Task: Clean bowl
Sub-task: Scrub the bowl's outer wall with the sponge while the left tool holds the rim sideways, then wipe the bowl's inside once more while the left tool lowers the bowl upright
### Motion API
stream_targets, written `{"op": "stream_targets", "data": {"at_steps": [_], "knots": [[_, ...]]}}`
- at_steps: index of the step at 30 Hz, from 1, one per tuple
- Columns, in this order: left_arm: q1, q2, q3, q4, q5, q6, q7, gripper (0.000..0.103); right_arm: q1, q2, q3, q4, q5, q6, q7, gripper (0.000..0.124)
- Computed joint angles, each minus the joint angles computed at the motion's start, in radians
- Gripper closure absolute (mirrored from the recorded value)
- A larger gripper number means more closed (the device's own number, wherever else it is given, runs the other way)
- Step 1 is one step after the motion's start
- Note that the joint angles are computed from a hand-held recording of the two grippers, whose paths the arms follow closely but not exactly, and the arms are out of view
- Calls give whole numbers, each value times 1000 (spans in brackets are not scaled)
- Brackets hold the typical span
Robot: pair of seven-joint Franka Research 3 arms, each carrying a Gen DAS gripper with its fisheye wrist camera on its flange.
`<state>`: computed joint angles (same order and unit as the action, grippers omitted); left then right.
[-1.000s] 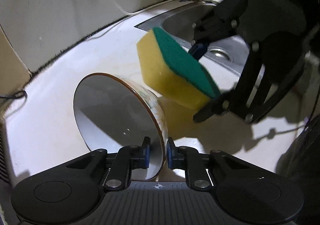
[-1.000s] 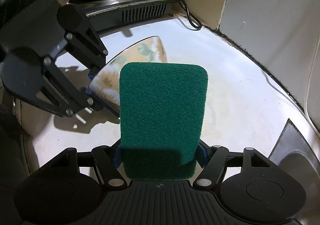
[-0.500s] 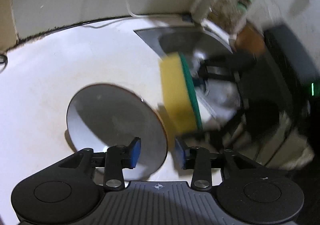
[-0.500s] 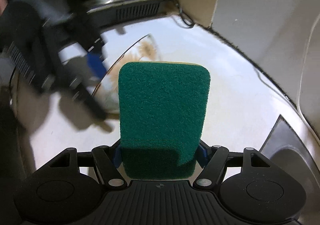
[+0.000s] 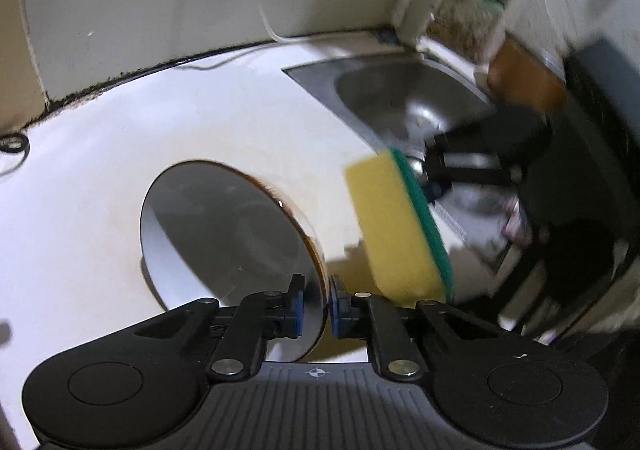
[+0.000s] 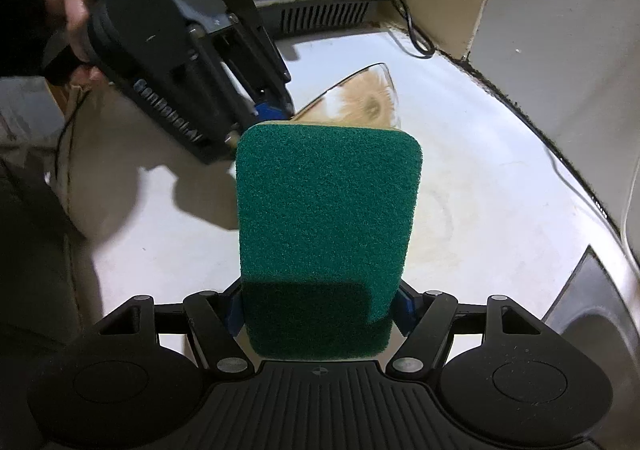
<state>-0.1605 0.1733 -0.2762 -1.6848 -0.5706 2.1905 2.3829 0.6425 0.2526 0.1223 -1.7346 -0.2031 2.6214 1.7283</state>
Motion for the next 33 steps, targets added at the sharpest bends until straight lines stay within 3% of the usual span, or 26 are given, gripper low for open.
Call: {"op": "stream_targets", "data": {"at_steps": [5,10,14,16,19,24,28,33], "knots": [[-6,37,-9,45,1,5,-31,88,10,-26,-31,-56,-44,93,155,55],[4,73,-20,90,-14,-10,-69,79,55,42,-96,51,-254,-4,352,55],[8,73,-21,89,13,-14,-70,79,45,107,-60,165,-238,-112,223,55],[-5,52,-19,57,67,28,-49,79,42,117,-47,189,-214,-142,150,55],[-26,11,-23,-4,138,112,17,81,17,67,-27,108,-130,-74,111,55],[-87,-49,-28,-114,321,289,121,80,23,-27,-56,-56,-145,76,285,55],[-119,-71,-34,-165,411,337,196,80,16,-43,-62,-101,-197,122,387,55],[-146,-79,-34,-191,488,354,237,81,-4,-19,-33,-80,-168,119,333,55]]}}
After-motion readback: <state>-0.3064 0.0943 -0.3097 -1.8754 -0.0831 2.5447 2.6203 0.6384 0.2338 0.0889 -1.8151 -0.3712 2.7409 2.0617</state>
